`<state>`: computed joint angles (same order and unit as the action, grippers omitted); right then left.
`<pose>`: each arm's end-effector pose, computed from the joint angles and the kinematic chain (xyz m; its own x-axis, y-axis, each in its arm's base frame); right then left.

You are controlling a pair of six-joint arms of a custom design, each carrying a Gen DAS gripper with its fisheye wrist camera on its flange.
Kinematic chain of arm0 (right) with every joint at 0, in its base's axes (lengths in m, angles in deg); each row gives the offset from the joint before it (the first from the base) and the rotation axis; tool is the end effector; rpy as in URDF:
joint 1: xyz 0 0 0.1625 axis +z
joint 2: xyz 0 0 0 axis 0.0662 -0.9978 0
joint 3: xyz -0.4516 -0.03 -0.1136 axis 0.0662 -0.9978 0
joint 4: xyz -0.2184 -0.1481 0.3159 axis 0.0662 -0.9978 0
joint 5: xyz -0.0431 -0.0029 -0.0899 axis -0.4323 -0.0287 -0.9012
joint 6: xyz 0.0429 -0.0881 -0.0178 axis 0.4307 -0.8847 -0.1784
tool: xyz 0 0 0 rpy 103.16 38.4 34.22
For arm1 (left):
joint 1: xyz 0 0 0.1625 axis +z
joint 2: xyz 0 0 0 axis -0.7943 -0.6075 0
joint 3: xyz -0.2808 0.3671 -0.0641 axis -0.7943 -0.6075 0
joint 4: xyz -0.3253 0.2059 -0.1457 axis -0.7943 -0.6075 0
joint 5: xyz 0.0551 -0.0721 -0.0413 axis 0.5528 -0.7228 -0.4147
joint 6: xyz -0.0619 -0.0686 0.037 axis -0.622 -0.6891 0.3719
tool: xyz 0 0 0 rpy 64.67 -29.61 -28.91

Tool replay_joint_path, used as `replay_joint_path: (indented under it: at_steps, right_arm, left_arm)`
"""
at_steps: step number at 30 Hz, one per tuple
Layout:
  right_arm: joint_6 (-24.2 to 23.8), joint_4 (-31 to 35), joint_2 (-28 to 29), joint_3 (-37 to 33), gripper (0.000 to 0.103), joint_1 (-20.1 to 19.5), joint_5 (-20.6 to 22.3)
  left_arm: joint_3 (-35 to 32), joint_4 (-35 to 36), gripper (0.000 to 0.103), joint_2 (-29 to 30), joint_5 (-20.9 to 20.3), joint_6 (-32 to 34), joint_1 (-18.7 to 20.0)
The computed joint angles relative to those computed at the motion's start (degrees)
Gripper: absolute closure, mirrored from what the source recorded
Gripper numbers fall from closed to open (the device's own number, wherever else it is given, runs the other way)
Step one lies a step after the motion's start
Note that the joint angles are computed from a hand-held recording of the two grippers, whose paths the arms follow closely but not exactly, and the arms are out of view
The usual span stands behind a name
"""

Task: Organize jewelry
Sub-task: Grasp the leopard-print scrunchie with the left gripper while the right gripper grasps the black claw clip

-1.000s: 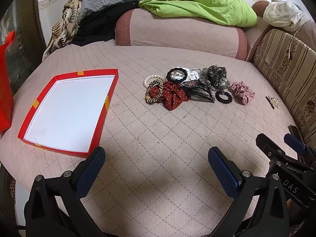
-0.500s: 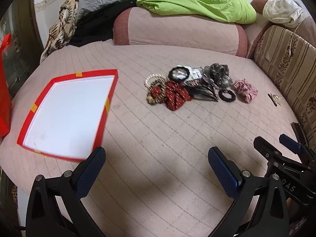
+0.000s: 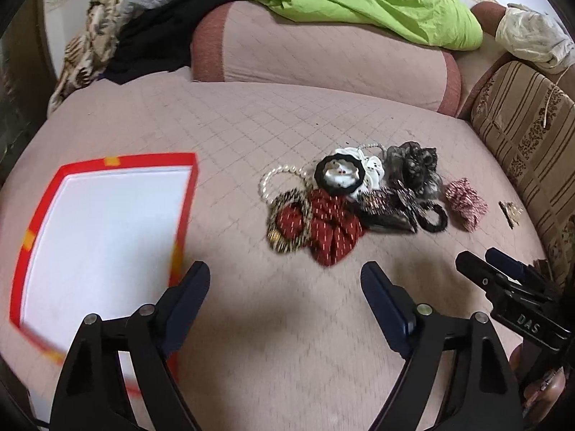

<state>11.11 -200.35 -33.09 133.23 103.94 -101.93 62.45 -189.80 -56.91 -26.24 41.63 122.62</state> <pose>0.3268 -0.7774 0.0280 -0.8523 0.0253 0.5224 -0.3128 0.7759 -0.5479 -0.0799 -0.7964 0.3156 -0.7615 0.1226 -0.6364 0.4430 0.8152 -0.3731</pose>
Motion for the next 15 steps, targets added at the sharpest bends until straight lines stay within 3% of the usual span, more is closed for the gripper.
replay_joint_path:
  at_steps: [3, 7, 12, 15]
  right_arm:
    - [-2.49, 3.24, 2.27, -5.11, 0.016, -0.56, 1.63]
    - [-7.53, 7.31, 6.56, -13.06, 0.016, -0.69, 0.32]
    - [-9.08, 11.71, 10.21, -20.43, 0.019, -1.42, 0.9]
    - [-9.72, 13.85, 11.93, -23.88, 0.032, -1.6, 1.16]
  left_arm:
    - [-6.3, 5.12, 0.023, 3.63, -1.58, -1.33, 1.47]
    - [-12.81, 11.11, 0.035, 7.15, -3.83, -3.66, 2.89]
    - [-20.85, 14.96, 0.04, 11.93, -5.62, -3.8, 3.87]
    - [-26.52, 20.77, 0.069, 14.54, -7.84, -6.24, 4.71]
